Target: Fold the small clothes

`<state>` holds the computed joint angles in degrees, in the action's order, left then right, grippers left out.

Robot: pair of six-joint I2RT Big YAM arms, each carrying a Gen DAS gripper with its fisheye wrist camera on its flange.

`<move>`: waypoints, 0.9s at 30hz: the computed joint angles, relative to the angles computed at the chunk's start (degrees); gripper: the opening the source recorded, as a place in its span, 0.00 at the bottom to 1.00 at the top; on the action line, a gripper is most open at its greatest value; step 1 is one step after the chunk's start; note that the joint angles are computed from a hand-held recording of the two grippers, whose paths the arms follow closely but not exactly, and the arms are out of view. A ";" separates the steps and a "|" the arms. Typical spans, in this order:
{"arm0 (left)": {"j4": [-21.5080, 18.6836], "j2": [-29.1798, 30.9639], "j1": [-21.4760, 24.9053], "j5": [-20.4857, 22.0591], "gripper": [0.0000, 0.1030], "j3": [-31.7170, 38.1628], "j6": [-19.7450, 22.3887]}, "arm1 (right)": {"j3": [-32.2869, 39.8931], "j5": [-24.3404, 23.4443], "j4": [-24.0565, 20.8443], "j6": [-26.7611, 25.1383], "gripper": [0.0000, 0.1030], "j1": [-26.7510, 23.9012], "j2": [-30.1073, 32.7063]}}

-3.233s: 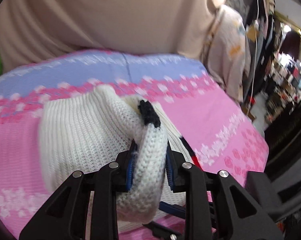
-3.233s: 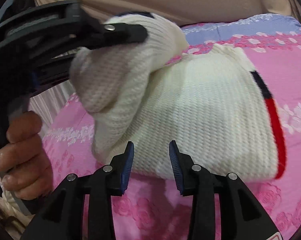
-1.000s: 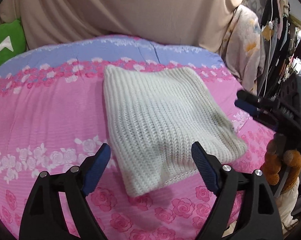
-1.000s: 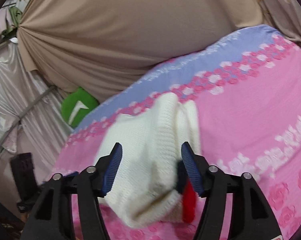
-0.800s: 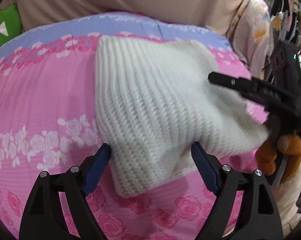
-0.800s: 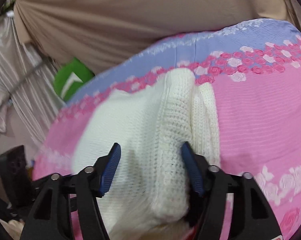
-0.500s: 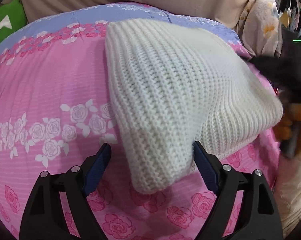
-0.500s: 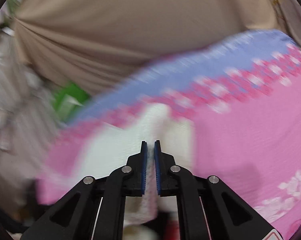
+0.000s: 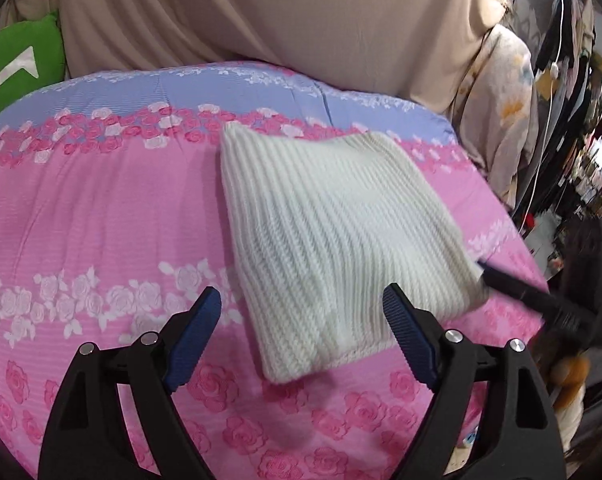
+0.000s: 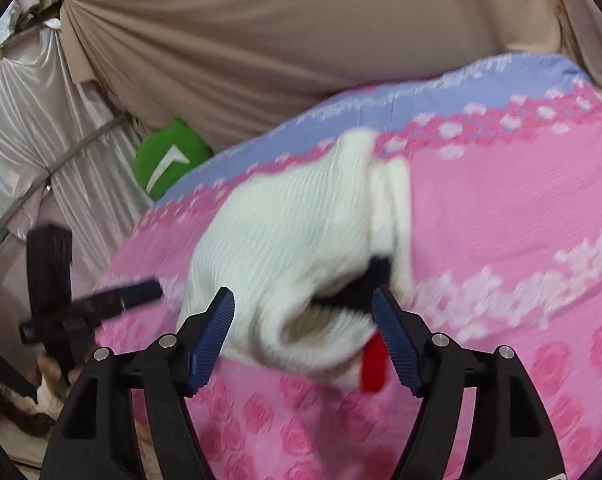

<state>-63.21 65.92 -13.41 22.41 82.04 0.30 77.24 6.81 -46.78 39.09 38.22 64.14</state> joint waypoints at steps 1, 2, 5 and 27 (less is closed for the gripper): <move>0.09 0.90 -0.41 -0.44 0.78 0.70 -0.77 | 0.14 -0.68 0.04 0.22 0.62 -0.21 1.04; 0.53 2.04 -0.90 -0.76 0.78 1.47 -1.44 | 0.50 -0.18 -0.47 0.71 0.36 -0.19 1.99; 0.92 4.56 -1.50 -1.46 0.78 3.47 -2.94 | -2.23 -4.07 5.92 2.74 0.09 -0.90 -1.45; 2.70 6.80 -6.81 -12.42 0.77 6.08 -1.75 | 13.49 0.99 -4.56 -3.79 0.59 -8.43 7.80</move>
